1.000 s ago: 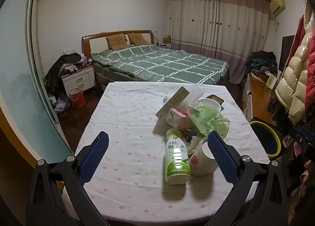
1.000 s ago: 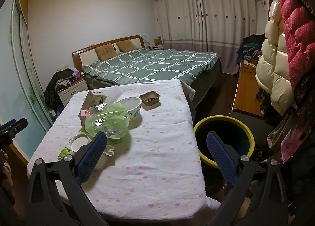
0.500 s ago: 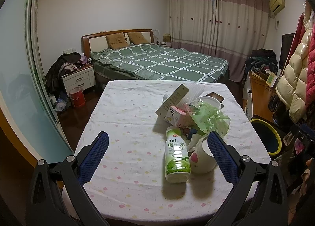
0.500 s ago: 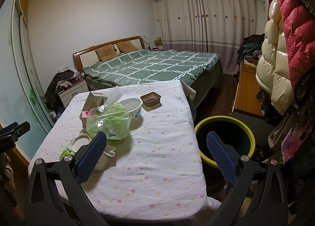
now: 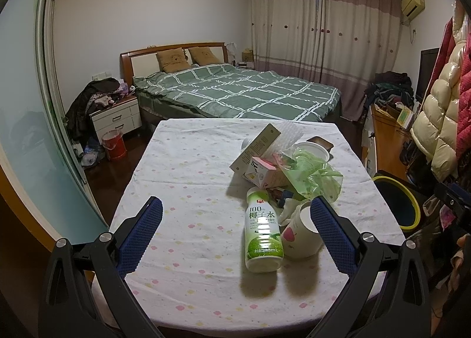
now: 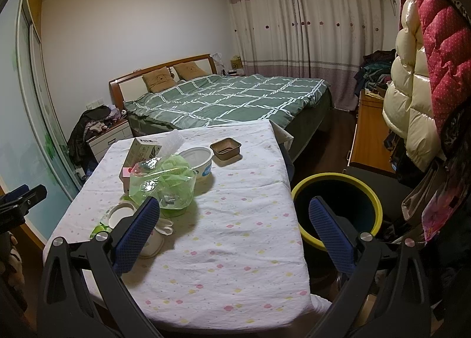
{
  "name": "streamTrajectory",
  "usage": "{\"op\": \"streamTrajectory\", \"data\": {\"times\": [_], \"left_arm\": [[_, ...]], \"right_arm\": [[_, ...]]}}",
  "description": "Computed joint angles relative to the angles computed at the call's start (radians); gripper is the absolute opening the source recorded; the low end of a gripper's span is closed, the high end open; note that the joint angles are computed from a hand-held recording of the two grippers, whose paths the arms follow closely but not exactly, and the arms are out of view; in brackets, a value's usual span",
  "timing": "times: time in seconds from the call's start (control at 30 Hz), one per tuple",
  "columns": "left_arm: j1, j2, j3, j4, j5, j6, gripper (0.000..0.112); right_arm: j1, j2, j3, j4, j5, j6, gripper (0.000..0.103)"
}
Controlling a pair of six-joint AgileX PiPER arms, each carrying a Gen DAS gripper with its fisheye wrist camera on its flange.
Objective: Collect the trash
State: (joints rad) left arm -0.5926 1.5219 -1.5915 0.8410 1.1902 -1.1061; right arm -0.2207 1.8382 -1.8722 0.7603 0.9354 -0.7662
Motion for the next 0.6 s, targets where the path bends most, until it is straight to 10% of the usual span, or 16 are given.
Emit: {"op": "streamTrajectory", "data": {"times": [0.6], "left_arm": [[0.001, 0.001, 0.004, -0.008, -0.003, 0.009, 0.099]], "right_arm": [[0.005, -0.003, 0.004, -0.002, 0.002, 0.007, 0.097]]}}
